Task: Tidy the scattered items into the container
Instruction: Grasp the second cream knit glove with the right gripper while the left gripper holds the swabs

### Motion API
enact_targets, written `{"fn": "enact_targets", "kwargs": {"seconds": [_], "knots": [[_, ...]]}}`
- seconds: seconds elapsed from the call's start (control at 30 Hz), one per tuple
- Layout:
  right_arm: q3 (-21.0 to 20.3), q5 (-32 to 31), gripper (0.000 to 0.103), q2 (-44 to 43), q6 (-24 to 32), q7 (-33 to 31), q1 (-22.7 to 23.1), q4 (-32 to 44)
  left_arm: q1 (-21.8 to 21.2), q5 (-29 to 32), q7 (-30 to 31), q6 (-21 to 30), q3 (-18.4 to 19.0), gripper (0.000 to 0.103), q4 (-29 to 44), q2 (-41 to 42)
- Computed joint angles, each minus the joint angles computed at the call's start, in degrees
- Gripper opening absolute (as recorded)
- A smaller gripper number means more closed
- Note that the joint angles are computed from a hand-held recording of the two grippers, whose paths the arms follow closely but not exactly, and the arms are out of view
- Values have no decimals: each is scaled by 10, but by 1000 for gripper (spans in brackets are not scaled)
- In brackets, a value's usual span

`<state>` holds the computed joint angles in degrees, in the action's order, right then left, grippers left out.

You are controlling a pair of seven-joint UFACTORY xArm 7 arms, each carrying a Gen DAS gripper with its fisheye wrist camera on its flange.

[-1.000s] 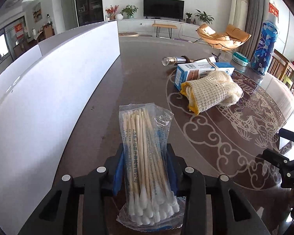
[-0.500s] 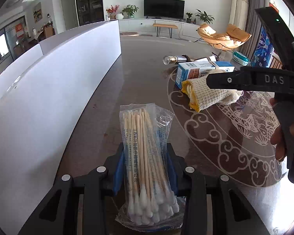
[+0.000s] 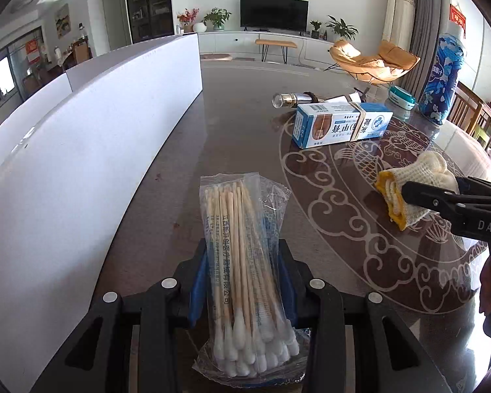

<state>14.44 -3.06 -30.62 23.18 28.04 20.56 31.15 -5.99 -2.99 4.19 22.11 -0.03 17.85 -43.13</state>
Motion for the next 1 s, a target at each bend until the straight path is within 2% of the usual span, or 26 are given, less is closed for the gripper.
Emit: {"fn": "enact_targets", "kwargs": {"seconds": [0.13,0.2,0.27,0.37,0.4,0.47,0.53,0.63,0.77,0.87,1.0], "knots": [[-17,32,88,-136,67,27,14,-79,1,3,-12,-6,-13,39,7,13],[-37,58,96,-174,99,21,38,-91,0,5,-13,-6,-11,39,7,13],[-83,95,103,-199,133,-24,77,-95,-1,6,-14,-6,-10,39,7,13],[-149,168,103,-216,167,-117,143,-89,-1,8,-15,-6,-9,39,7,13],[-159,178,103,-224,182,-142,151,-83,-1,8,-15,-6,-9,39,7,13],[-152,163,103,-229,220,-183,139,-63,-2,9,-15,-6,-9,39,7,13],[-117,114,103,-221,261,-220,108,-38,-2,9,-16,-6,-9,39,7,13],[-83,78,103,-205,286,-289,88,-21,-2,9,-16,-6,-9,39,7,13],[-64,86,103,-175,239,-367,92,-29,-2,9,-16,-6,-8,39,7,13],[-40,82,103,-118,211,-364,70,-22,-3,9,-16,-6,-8,39,7,13],[-47,103,100,-95,192,-346,61,-22,-3,9,-16,-6,-7,39,7,13]]}}
